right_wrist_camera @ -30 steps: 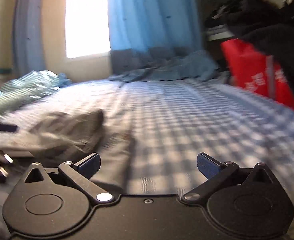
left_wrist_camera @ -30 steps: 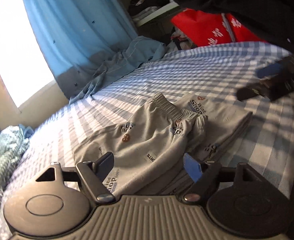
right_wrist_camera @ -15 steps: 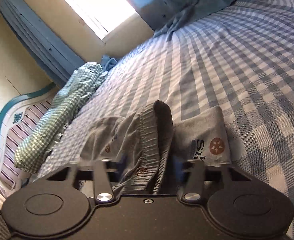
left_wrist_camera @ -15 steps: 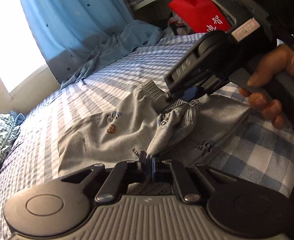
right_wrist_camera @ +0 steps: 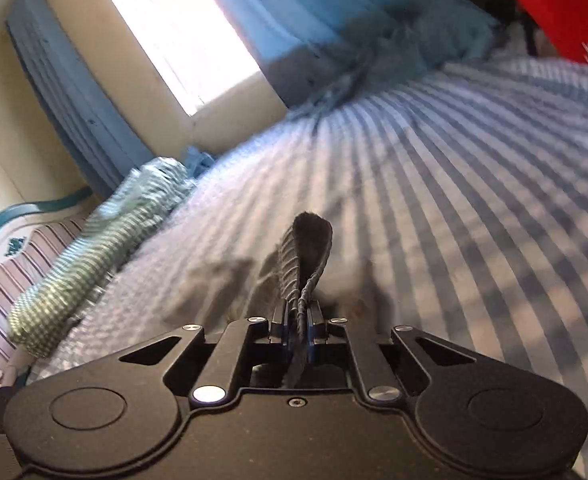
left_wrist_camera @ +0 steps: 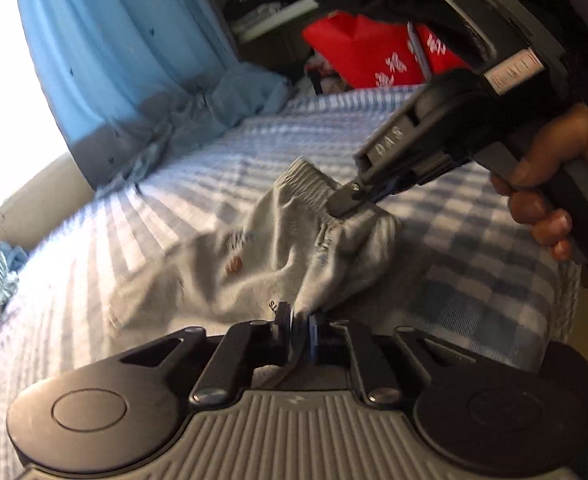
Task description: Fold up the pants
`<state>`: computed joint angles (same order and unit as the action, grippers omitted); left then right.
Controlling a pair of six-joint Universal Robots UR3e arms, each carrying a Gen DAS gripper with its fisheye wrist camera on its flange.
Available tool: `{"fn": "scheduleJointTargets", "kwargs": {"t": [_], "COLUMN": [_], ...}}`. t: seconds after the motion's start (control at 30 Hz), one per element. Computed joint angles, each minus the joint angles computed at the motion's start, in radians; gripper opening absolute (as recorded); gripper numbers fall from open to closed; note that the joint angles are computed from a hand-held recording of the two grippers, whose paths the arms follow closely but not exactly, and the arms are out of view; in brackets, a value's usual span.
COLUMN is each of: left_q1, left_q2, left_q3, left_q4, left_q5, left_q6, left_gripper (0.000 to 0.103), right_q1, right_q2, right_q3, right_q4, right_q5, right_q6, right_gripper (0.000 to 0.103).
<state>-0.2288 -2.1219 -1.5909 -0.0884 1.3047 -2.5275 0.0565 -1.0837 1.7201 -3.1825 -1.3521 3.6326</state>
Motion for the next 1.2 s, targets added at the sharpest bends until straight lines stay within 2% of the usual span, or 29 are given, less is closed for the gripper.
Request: {"fn": "scheduleJointTargets", "kwargs": {"t": [0.03, 0.07, 0.1, 0.13, 0.2, 0.23, 0.3, 0.4, 0.47, 0.53, 0.57, 0.67, 0.73, 0.77, 0.83, 0.87, 0.93, 0.97, 1.03, 1.1, 1.2], "left_q1": [0.017, 0.051, 0.089, 0.126, 0.199, 0.218, 0.253, 0.347, 0.385, 0.381, 0.382, 0.374, 0.403, 0.419, 0.444, 0.462, 0.484, 0.472, 0.433, 0.405, 0.344], "left_q2": [0.018, 0.049, 0.084, 0.118, 0.176, 0.187, 0.165, 0.118, 0.084, 0.085, 0.101, 0.14, 0.171, 0.203, 0.249, 0.263, 0.258, 0.244, 0.191, 0.138, 0.033], "left_q3": [-0.038, -0.092, -0.148, -0.197, -0.252, -0.254, -0.202, -0.136, -0.08, -0.042, -0.066, -0.188, -0.289, -0.319, -0.361, -0.388, -0.412, -0.389, -0.299, -0.208, -0.056], "left_q4": [0.013, 0.038, 0.07, 0.103, 0.135, 0.143, 0.133, 0.052, -0.056, -0.18, -0.2, -0.146, -0.052, -0.061, -0.043, 0.011, 0.141, 0.171, 0.174, 0.137, 0.079], "left_q5": [-0.015, -0.057, -0.098, -0.127, -0.146, -0.12, -0.061, -0.175, -0.242, -0.221, -0.218, -0.169, -0.196, -0.203, -0.205, -0.226, -0.278, -0.274, -0.255, -0.274, -0.246], "left_q6": [-0.012, -0.02, -0.036, -0.062, -0.141, -0.192, -0.3, -0.269, -0.174, -0.094, -0.053, -0.014, -0.031, -0.03, -0.044, -0.065, -0.106, -0.114, -0.112, -0.126, -0.21], "left_gripper": [0.024, 0.032, 0.05, 0.063, 0.069, 0.069, 0.069, 0.069, 0.067, 0.046, 0.044, 0.043, 0.044, 0.044, 0.051, 0.054, 0.068, 0.07, 0.07, 0.07, 0.076], "right_q1": [0.02, 0.049, 0.072, 0.103, 0.183, 0.221, 0.279, 0.315, 0.331, 0.354, 0.374, 0.433, 0.443, 0.443, 0.455, 0.464, 0.471, 0.469, 0.454, 0.448, 0.446], "right_q2": [-0.002, -0.007, -0.016, -0.026, -0.024, -0.012, 0.024, 0.078, 0.109, 0.134, 0.147, 0.168, 0.152, 0.136, 0.11, 0.109, 0.115, 0.12, 0.135, 0.174, 0.275], "right_q3": [0.025, 0.058, 0.083, 0.085, 0.055, 0.022, -0.056, -0.142, -0.182, -0.223, -0.238, -0.207, -0.119, -0.076, -0.014, -0.003, -0.018, -0.034, -0.082, -0.167, -0.352], "right_q4": [-0.007, -0.042, -0.069, -0.066, -0.064, -0.059, -0.037, -0.013, 0.032, 0.099, 0.126, 0.133, 0.054, 0.02, -0.046, -0.076, -0.098, -0.1, -0.102, -0.093, -0.026], "right_q5": [-0.045, -0.105, -0.153, -0.22, -0.39, -0.462, -0.547, -0.522, -0.514, -0.551, -0.599, -0.741, -0.758, -0.752, -0.777, -0.802, -0.847, -0.85, -0.816, -0.797, -0.813], "right_q6": [-0.015, -0.025, -0.034, -0.046, -0.095, -0.127, -0.181, -0.25, -0.261, -0.251, -0.248, -0.246, -0.213, -0.193, -0.179, -0.192, -0.228, -0.237, -0.255, -0.298, -0.388], "right_gripper": [0.021, 0.024, 0.03, 0.046, 0.076, 0.083, 0.085, 0.096, 0.096, 0.094, 0.094, 0.095, 0.098, 0.098, 0.099, 0.099, 0.102, 0.102, 0.102, 0.102, 0.102]}}
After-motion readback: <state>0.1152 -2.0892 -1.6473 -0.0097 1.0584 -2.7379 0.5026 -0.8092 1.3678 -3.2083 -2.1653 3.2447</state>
